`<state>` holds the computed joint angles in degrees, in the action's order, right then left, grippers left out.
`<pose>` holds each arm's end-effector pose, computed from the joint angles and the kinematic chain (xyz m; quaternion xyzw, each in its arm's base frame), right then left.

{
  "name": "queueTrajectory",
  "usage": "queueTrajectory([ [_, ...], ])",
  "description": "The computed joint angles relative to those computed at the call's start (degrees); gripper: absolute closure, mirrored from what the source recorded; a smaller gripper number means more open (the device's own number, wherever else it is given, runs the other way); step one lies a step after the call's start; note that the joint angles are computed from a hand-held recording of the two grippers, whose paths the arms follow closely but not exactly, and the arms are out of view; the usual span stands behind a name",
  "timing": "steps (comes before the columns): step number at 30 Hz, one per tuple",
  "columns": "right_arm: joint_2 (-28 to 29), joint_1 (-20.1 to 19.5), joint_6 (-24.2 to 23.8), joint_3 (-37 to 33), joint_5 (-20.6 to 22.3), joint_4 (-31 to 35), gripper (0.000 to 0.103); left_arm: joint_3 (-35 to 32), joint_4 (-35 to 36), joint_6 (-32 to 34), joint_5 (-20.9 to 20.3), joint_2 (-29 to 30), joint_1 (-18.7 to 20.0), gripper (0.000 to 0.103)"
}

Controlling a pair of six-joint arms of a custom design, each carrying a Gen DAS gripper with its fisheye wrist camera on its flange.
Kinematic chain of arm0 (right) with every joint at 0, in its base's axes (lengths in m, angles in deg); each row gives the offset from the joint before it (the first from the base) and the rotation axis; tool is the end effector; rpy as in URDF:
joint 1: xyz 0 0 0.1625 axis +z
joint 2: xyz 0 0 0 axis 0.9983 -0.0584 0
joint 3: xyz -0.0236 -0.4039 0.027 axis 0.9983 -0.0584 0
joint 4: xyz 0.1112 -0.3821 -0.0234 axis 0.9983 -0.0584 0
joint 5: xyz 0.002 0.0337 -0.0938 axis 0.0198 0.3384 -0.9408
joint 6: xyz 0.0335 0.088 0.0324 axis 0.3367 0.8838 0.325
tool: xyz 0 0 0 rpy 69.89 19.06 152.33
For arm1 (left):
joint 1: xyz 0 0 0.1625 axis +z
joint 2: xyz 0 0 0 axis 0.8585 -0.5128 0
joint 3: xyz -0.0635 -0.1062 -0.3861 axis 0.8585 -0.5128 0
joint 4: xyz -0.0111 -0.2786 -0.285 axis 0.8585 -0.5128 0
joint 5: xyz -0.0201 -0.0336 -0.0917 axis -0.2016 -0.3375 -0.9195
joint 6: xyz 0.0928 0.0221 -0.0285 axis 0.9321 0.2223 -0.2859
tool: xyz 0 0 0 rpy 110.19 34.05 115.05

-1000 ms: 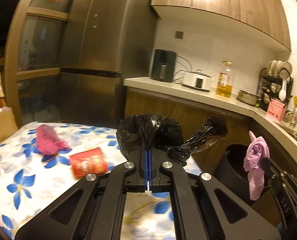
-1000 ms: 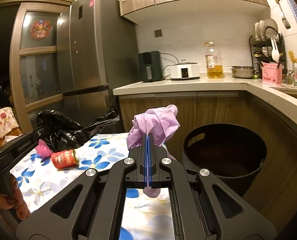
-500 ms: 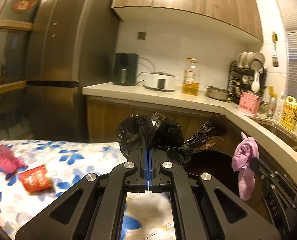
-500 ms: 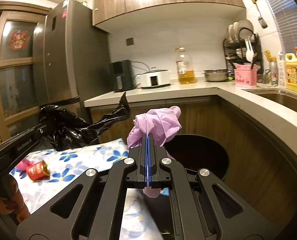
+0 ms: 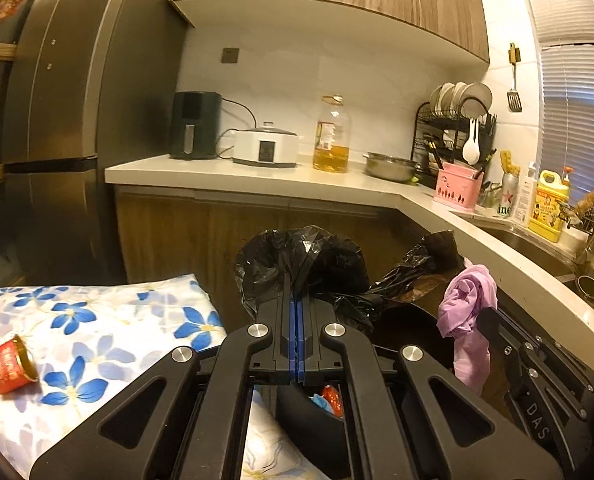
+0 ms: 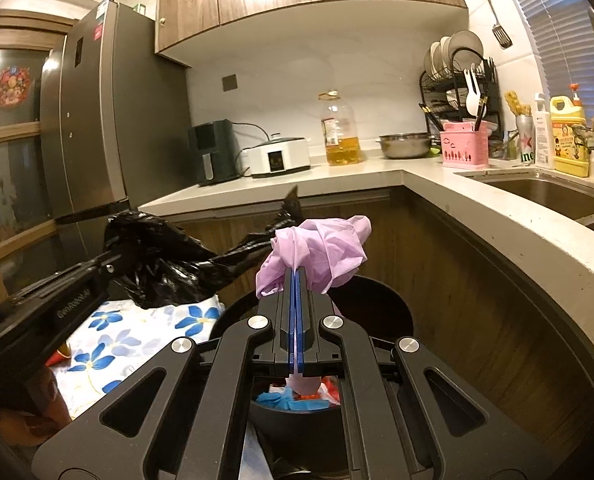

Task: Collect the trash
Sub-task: 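Carry the black bag and lilac glove toward the black bin, then open both grippers over the black bin to drop bag and glove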

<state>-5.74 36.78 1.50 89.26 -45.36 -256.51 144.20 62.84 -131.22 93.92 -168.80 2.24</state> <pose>0.3697 -0.4051 -0.0958 0.2858 -0.7848 0.5222 0.1722 0.0137 -0.3942 0.2927 0.1645 0.7540 -0.5644 0.2931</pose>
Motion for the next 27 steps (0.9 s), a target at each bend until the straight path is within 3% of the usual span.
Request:
queueTrajectory([
  [21, 0.1, -3.1, 1.4, -1.4, 0.5, 3.4, 0.102, -4.4, 2.4, -1.4, 5.4, 7.6, 4.7, 0.102],
  [24, 0.2, -3.1, 2.1, -1.7, -0.1, 4.3, 0.101, -4.6, 2.7, -0.9, 5.4, 8.0, 5.0, 0.08],
  [26, 0.2, -3.2, 2.3, -1.8, -0.3, 4.4, 0.095, -4.1, 2.0, -0.7, 5.5, 7.6, 5.1, 0.059],
  [27, 0.3, -3.2, 2.3, -1.9, -0.6, 4.2, 0.088, -3.9, 1.7, -0.5, 5.6, 7.4, 5.2, 0.055],
])
